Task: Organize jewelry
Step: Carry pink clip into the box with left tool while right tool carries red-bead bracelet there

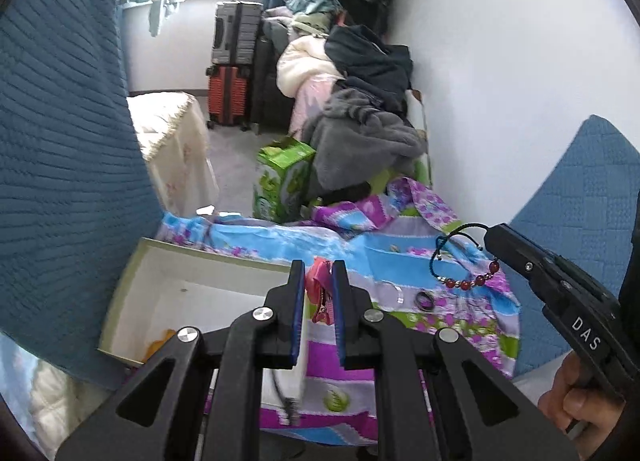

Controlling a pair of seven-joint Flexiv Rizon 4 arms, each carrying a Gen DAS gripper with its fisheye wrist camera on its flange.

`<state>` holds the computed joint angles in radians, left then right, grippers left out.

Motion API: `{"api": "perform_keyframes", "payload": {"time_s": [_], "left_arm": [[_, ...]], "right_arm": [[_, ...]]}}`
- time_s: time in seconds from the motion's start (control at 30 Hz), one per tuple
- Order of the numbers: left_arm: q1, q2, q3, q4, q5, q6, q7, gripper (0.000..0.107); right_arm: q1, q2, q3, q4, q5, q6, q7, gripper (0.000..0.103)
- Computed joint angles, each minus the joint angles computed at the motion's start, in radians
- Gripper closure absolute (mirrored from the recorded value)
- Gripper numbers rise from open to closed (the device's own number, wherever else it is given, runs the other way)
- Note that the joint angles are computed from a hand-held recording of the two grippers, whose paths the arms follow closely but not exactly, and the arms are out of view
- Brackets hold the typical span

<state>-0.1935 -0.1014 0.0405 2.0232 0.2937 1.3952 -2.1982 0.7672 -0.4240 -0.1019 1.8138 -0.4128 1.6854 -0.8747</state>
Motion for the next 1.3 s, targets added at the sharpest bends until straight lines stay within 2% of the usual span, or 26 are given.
{"api": "perform_keyframes", "payload": {"time_s": [0.1, 0.3, 0.4, 0.57, 0.93, 1.1, 1.17, 1.27, 1.3], "left_arm": [[0.015, 0.013, 0.011, 0.024, -0.005, 0.011, 0.004, 0.094], [0.053, 0.009, 0.021, 0.086, -0.040, 0.050, 0.031, 0.094], [0.057, -0.008, 0.040, 0.096, -0.013, 0.056, 0.015, 0.094], [0.082, -0.051, 0.036, 0.152, -0.107, 0.117, 0.079, 0.094], [0.140, -0.132, -0.034, 0.248, -0.379, 0.201, 0.294, 0.094], [0.153, -0.147, -0.072, 0.262, -0.464, 0.209, 0.364, 0.094], [0.139, -0.147, -0.063, 0.261, -0.479, 0.211, 0.371, 0.094], [0.111, -0.133, -0.036, 0.263, -0.486, 0.212, 0.368, 0.094], [0.107, -0.131, -0.033, 0.261, -0.488, 0.213, 0.368, 0.093]], "right_arm": [[-0.035, -0.045, 0.078, -0.063, -0.004, -0.032, -0.022, 0.098], [-0.071, -0.115, 0.175, -0.129, -0.005, -0.078, -0.065, 0.098], [-0.088, -0.151, 0.219, -0.156, 0.000, -0.105, -0.095, 0.097], [-0.110, -0.215, 0.286, -0.211, 0.018, -0.178, -0.154, 0.097], [-0.112, -0.298, 0.339, -0.293, 0.086, -0.298, -0.234, 0.097], [-0.123, -0.322, 0.369, -0.322, 0.124, -0.350, -0.279, 0.097], [-0.140, -0.325, 0.395, -0.332, 0.149, -0.357, -0.308, 0.097], [-0.138, -0.311, 0.390, -0.328, 0.167, -0.347, -0.326, 0.089], [-0.138, -0.303, 0.387, -0.323, 0.171, -0.336, -0.330, 0.083]]}}
